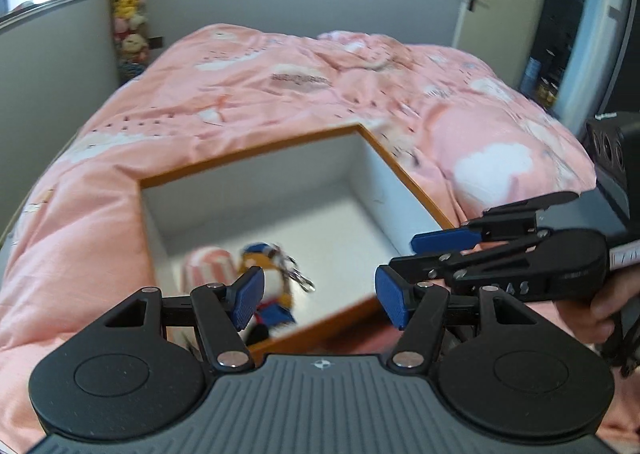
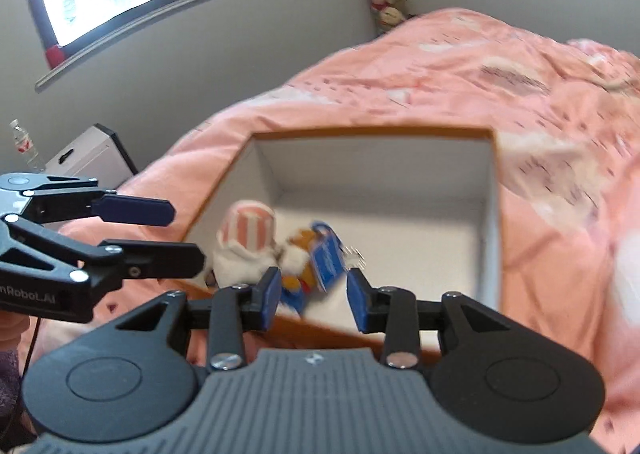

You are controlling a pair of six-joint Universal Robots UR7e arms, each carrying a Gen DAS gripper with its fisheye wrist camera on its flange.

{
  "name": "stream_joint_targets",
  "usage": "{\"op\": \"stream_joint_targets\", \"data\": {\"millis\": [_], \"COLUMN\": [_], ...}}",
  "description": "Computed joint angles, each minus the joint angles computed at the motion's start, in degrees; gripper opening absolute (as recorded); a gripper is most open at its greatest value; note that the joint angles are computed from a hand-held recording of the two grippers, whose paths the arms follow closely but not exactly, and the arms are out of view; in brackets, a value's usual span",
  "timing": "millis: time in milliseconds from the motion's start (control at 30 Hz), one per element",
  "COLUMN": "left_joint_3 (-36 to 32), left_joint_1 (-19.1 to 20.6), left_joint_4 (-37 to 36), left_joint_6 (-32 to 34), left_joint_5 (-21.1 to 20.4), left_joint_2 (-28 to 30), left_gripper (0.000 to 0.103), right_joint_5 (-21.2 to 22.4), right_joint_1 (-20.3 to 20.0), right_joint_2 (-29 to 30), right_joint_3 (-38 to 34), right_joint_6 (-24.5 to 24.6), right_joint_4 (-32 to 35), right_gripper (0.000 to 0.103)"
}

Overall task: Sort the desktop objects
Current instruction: 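Lower both plush toys into the orange box and open both tools, then grasp the white tube with the left tool while the right tool grasps the grey box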

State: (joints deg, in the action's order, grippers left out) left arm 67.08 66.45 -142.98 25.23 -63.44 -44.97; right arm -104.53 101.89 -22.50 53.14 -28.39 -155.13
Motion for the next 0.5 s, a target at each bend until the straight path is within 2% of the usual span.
{"op": "stream_joint_targets", "data": {"millis": [133,333,500], "left_joint_3": [3.0,7.2,10.7], "left_joint_1": [-0.3,-0.8,-1.4], "left_joint_4": [1.8,6.1,6.4], "left_joint_6": [3.1,9.0,12.8], "left_joint_5": [-0.5,-2.5,-1.0], "left_joint_2": [-0.8,-2.6,-3.3], "left_gripper": [0.072,0.072,0.072], "right_joint_5": [-4.0,-6.7,-8.3], "right_joint_1": [-0.5,-1.4,-1.4], "right_joint_2": [-4.4,-6.4,-7.6], "right_joint_3": [8.9,14.3,18.1], "right_joint_6": [1.5,3.7,1.5], "right_joint_4": [-5.0,-6.0,-7.2], "right_gripper": [0.039,0.039,0.039]}}
